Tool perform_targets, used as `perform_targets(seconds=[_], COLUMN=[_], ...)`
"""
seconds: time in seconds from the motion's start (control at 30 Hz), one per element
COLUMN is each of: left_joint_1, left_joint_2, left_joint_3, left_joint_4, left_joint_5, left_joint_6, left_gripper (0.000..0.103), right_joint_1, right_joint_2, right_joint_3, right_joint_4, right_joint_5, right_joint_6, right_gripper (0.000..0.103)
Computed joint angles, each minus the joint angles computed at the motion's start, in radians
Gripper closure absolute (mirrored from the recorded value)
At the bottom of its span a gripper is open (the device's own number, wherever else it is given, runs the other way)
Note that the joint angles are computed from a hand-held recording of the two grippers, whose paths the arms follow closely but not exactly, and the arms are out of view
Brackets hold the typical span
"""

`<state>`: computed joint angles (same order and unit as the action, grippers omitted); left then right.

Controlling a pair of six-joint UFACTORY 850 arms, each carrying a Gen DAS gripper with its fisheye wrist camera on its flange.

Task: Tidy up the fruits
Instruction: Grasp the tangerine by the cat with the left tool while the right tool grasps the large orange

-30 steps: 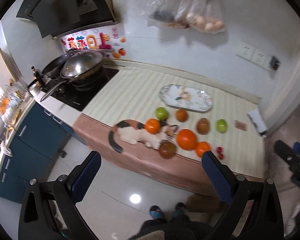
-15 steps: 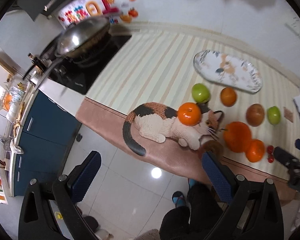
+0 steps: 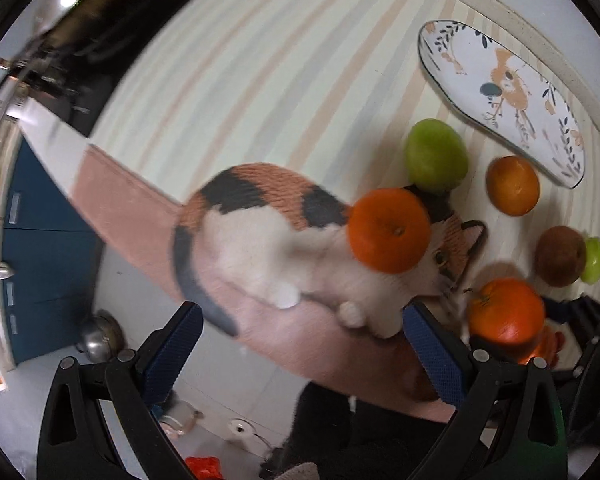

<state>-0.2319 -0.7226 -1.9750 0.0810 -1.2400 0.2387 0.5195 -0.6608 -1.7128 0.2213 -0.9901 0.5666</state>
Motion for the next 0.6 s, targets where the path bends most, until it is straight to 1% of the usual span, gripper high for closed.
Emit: perform_targets(seconds=[0.07,0.1,0.27,0.33,0.4,0.5,0.53,0.57,0.6], left_joint_1=[0.000,-0.003,-0.019,-0.029,-0.040,-0.054,-0.054,-0.053,-0.051], left_joint_2=[-0.054,-0.076,-0.166,-0.213,-0.242,-0.269,-0.277,-0.287,-0.293], left_joint_3=[-0.073,-0.102,-0.221,-0.280,-0.314,-0.339,-0.346,-0.355,-0.362], left_joint_4=[-0.042,-0.058,-0.085,-0.083,-0.075,-0.060,-0.064,-0.081,-0.099], left_joint_5=[-0.059,-0.076,-0.134,-0.162,-0.179,-0.195,-0.200,-0.210,-0.217], left_joint_6=[0.001,0.000,-0.006,-0.007,-0.001,0.014,0.016,0.021,0.024], left_gripper=[0.001,0.001,0.002,0.002,0.005,0.019,0.025,0.033,0.037], right_joint_1=[-0.009,-0.013,-0.037,-0.044,-0.050,-0.057,-0.061,-0.064,-0.070], right_joint_2=[-0.003,0.001,0.028,0.027,0.022,0.021,0.020,0.018,0.023], right_joint_3=[0.002,0.009,0.046,0.049,0.055,0.053,0.054,0.052,0.057], right_joint_4=[0.017,0.018,-0.055,-0.049,-0.017,-0.014,-0.004,0.003,0.010], right_joint_5=[0.006,0.011,0.066,0.074,0.082,0.080,0.080,0.075,0.069], right_joint_6=[0.017,0.037,0.172,0.183,0.166,0.174,0.168,0.160,0.151], right_gripper=[0.019,0.019,0.019,0.019,0.019,0.019,0.019,0.018,0.018])
